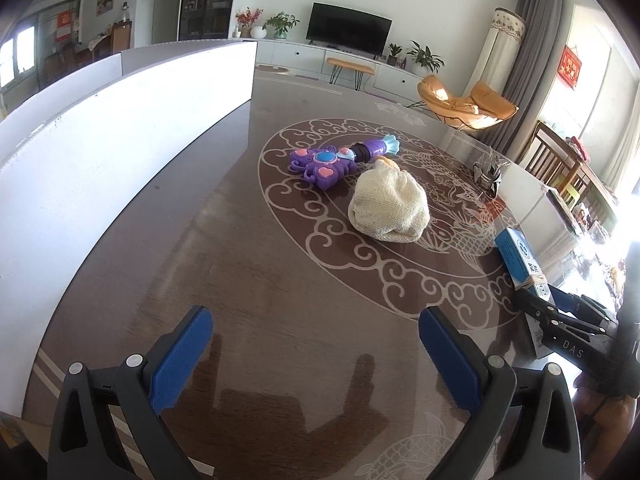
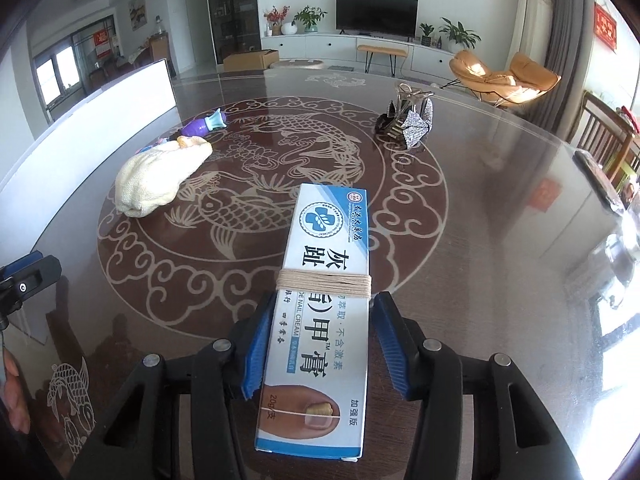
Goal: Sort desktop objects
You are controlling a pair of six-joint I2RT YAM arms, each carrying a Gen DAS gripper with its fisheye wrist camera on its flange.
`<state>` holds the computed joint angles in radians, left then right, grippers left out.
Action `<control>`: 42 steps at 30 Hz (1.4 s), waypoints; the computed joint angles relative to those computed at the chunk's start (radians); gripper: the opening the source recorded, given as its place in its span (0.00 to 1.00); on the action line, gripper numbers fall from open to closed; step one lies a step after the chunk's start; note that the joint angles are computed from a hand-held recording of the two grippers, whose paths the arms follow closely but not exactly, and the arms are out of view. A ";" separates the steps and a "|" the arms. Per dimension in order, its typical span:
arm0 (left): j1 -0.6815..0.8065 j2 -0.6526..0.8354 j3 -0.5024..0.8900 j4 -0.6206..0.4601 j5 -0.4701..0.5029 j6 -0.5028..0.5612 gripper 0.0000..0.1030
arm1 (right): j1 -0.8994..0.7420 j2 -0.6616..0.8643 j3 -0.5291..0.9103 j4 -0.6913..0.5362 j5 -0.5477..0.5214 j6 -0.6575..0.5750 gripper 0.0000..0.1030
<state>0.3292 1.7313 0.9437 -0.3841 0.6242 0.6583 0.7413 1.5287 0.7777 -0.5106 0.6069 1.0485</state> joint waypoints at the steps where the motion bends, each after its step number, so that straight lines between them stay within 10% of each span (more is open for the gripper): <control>1: -0.002 -0.001 -0.002 0.000 -0.002 0.002 1.00 | 0.001 0.009 0.009 -0.006 0.001 -0.004 0.52; 12: -0.032 0.013 -0.002 -0.009 -0.036 0.026 1.00 | -0.022 0.022 0.002 0.022 -0.030 -0.026 0.84; 42: -0.150 0.038 0.038 -0.046 -0.098 0.091 1.00 | -0.025 0.027 0.001 0.031 -0.045 -0.037 0.93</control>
<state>0.1796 1.7698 0.9821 -0.4305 0.5267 0.7489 0.7165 1.5555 0.7788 -0.4796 0.5619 1.0111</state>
